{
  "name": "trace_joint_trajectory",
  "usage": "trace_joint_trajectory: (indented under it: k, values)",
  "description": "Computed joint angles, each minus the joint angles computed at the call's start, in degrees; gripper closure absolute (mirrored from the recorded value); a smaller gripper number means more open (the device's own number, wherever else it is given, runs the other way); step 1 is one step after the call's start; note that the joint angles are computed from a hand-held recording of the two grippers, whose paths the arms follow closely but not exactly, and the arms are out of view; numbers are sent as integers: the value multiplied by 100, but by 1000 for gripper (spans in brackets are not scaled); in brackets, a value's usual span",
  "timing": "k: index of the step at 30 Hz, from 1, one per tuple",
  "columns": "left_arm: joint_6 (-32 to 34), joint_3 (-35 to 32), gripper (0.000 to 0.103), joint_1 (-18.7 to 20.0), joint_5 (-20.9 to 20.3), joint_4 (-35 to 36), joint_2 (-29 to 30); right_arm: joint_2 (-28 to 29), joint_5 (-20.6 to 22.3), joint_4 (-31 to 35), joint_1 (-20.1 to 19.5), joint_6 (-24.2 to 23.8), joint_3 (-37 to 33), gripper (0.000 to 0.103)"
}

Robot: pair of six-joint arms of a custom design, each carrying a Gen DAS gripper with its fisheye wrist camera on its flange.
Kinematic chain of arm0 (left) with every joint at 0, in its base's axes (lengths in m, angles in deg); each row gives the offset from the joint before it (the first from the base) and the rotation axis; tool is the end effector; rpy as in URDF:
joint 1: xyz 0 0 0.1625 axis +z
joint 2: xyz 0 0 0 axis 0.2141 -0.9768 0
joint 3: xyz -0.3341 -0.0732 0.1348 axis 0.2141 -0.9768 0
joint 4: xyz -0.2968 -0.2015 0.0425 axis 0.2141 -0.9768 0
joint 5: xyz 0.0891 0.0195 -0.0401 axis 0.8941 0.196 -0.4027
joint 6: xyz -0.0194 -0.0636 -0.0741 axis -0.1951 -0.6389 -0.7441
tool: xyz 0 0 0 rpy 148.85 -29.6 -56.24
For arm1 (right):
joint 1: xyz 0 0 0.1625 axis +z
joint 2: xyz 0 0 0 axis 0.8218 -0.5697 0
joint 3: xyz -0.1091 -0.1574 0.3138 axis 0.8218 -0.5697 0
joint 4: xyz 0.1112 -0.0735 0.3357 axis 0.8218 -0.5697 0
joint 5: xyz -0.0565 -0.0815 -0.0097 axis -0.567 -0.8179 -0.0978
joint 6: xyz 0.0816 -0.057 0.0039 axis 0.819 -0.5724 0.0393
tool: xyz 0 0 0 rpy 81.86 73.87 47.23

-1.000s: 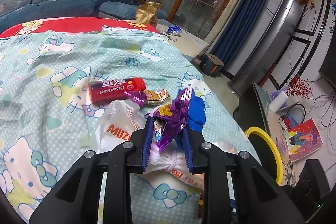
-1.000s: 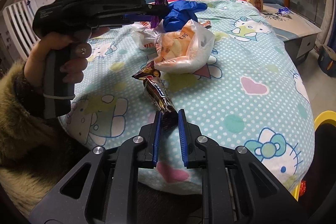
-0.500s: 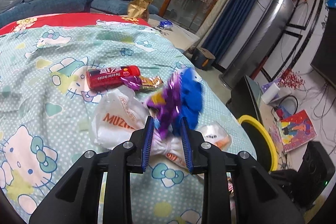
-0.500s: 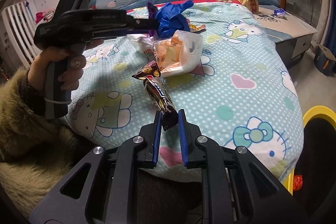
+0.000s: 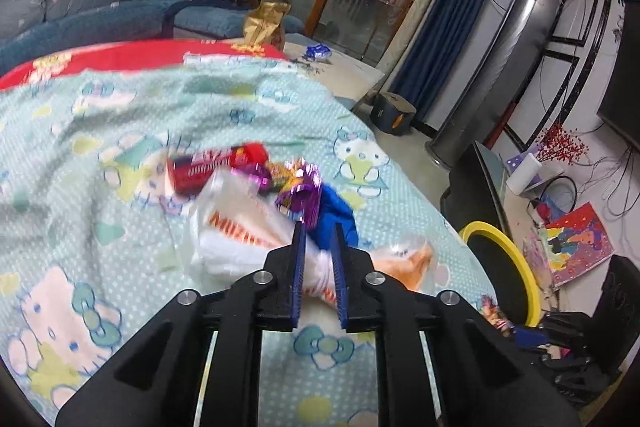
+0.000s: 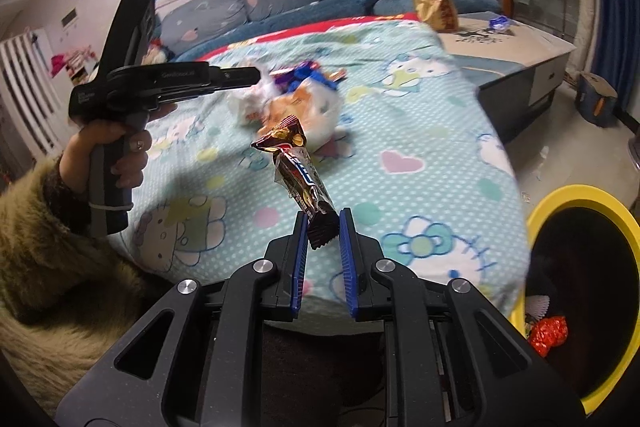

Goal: Collect trash
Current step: 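Lift the purple wrapper with the left gripper while the right holds the chocolate bar up, then carry the purple wrapper and chocolate bar over the bin with both grippers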

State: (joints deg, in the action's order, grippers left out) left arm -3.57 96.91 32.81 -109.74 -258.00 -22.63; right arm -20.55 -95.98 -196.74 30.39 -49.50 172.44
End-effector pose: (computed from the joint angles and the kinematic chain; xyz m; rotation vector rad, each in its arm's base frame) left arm -0.2327 -0.5035 0.0827 0.6284 2.5880 -0.9529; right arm 0.0984 -0.3785 0.2149 0.7778 -2.5865 0.8616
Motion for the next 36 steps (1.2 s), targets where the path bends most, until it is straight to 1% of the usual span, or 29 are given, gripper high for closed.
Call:
trace_joint_trajectory:
  k: [2,8,12,13,14,16,17,19,22,26,30,36]
  values:
    - [190,-201,82,-45,195,158,114,-69,30,-9,-33,51,-6,91]
    - [473,-782,82,-115,819,888,503,-286,174,-23,-130,182,0,91]
    - [619,-966,82,-129,1064,1163,659,-380,239,-78,-207,250,-3,91]
    - [603,-1039,83,-124,1115,1297,698,-410,250,-78,-223,266,-7,91]
    - [590,-1074,92,-130,1160,1367,724,-438,266,-96,-247,278,-6,91]
    - [580,-1104,95,-151,1249,1368,762,-533,295,-113,-292,314,18,91]
    - [571,-1101,99,-163,1271,1317,765,-555,307,-135,-311,336,13,91]
    - [577,-1049,99,-216,1317,1073,743,-626,345,-189,-367,366,21,91]
    - [659,-981,99,-299,1275,694,706,-728,435,-245,-471,396,34,91]
    - [706,-926,100,-422,951,245,626,-853,482,-375,-609,467,65,91]
    - [712,-1026,100,-538,597,85,648,-928,501,-540,-743,561,83,92]
    - [660,-1121,100,-715,112,-26,755,-1008,398,-768,-885,679,88,92]
